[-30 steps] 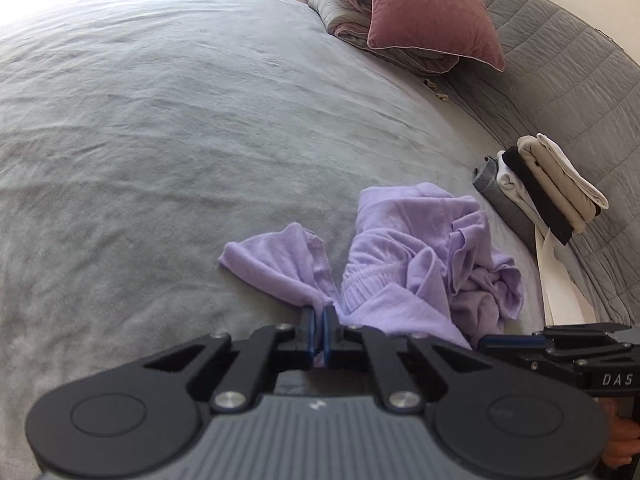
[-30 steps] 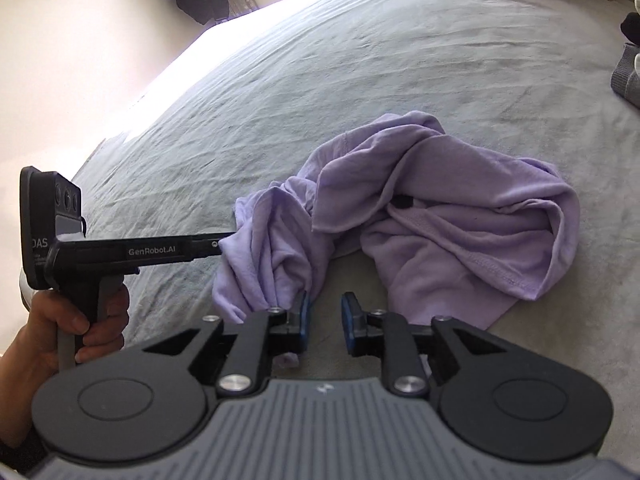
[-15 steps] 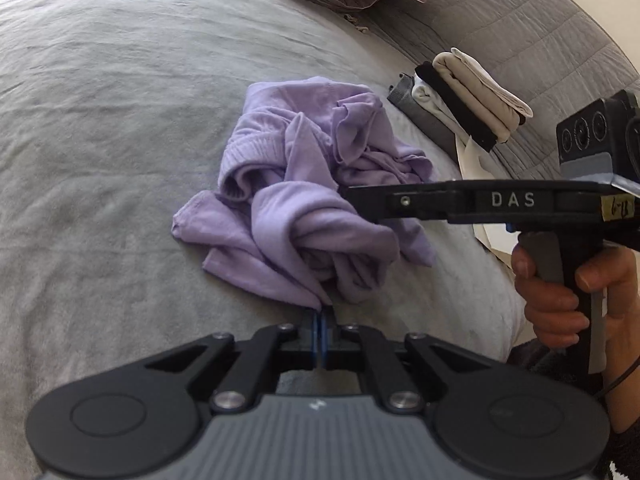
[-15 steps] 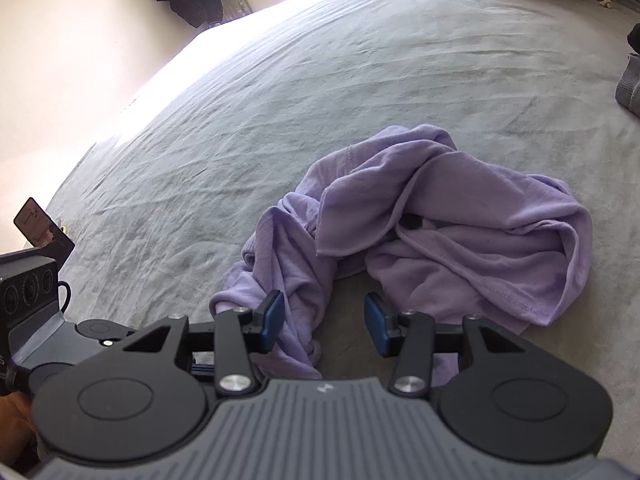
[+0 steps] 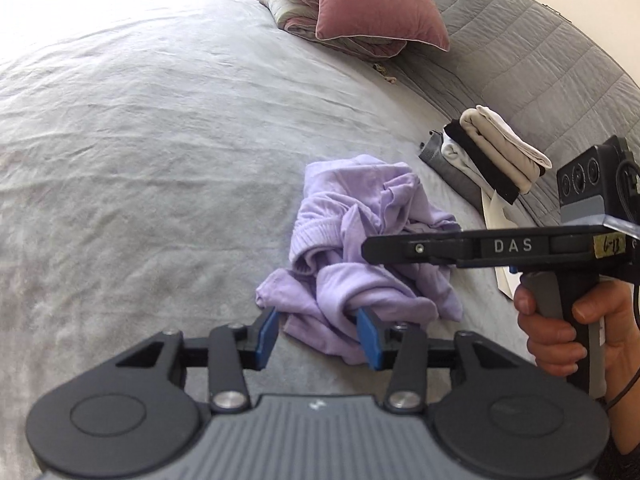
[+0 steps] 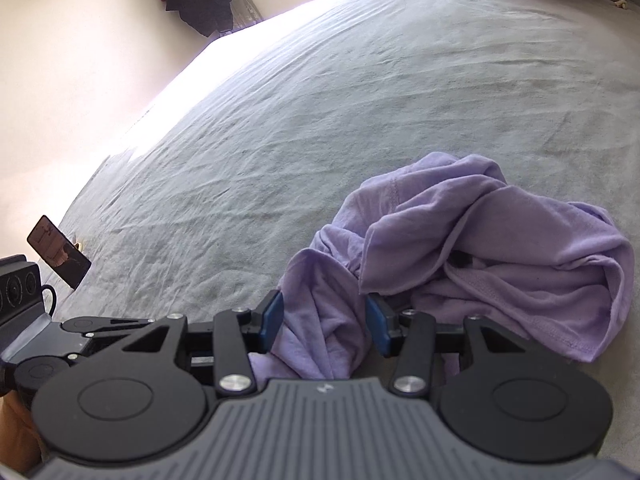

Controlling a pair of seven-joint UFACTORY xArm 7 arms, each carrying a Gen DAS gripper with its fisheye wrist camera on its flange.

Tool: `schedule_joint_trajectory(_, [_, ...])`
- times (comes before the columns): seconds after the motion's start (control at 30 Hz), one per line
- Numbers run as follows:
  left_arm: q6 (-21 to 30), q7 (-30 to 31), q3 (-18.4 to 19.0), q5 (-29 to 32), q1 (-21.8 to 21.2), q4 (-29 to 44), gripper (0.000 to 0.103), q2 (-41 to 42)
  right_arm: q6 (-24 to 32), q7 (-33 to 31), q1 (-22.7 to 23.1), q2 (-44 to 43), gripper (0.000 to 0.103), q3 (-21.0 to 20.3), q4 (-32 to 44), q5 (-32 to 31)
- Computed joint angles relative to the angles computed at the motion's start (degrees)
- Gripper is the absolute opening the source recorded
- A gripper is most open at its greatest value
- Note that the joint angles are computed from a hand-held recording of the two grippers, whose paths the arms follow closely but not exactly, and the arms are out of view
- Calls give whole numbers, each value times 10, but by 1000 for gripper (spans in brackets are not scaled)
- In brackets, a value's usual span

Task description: Fold clothes

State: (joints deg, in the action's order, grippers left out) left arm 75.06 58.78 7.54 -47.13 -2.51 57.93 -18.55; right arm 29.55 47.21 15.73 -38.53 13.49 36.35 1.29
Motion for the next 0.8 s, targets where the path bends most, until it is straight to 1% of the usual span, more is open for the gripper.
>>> schedule_joint_trajectory(0.03, [-14, -3, -3, -4, 0, 2, 56, 3, 2, -1, 1, 6, 50, 2, 4, -1])
schedule_joint_trajectory(0.13, [-52, -7, -13, -11, -5, 6, 59, 12, 9, -4, 0, 19, 48, 10, 11, -11])
schedule_joint_trajectory(0.17, [-63, -7, -17, -13, -8, 7, 59, 16, 12, -4, -1, 23, 34, 14, 14, -16])
schedule_joint_trajectory(0.2, [-73, -5, -21, -13, -12, 7, 59, 20, 16, -4, -2, 27, 23, 17, 16, -22])
schedule_joint_trajectory(0.23, [-83, -2, -25, -12, -16, 7, 59, 23, 17, -5, -1, 25, 16, 16, 15, -23])
schedule_joint_trajectory(0.37, [-118, 10, -41, -7, -34, -4, 59, 27, 26, -8, 1, 3, 13, 9, 1, -25])
schedule_joint_trajectory(0.5, [-141, 27, -48, 1, -49, -19, 59, 25, 47, -5, -2, -32, 13, 5, -16, -23])
schedule_joint_trajectory(0.7, [-163, 49, -47, -24, -68, -37, 58, 15, 83, -5, -7, -84, 13, 0, -42, -19])
schedule_joint_trajectory(0.73, [-167, 54, -47, -30, -71, -41, 57, 13, 88, -4, -9, -90, 12, -1, -46, -18])
schedule_joint_trajectory(0.77, [-172, 59, -47, -35, -74, -45, 51, 10, 92, -2, -12, -96, 12, -1, -49, -18])
schedule_joint_trajectory(0.8, [-178, 61, -47, -41, -77, -50, 46, 7, 96, -1, -14, -102, 12, 0, -53, -18])
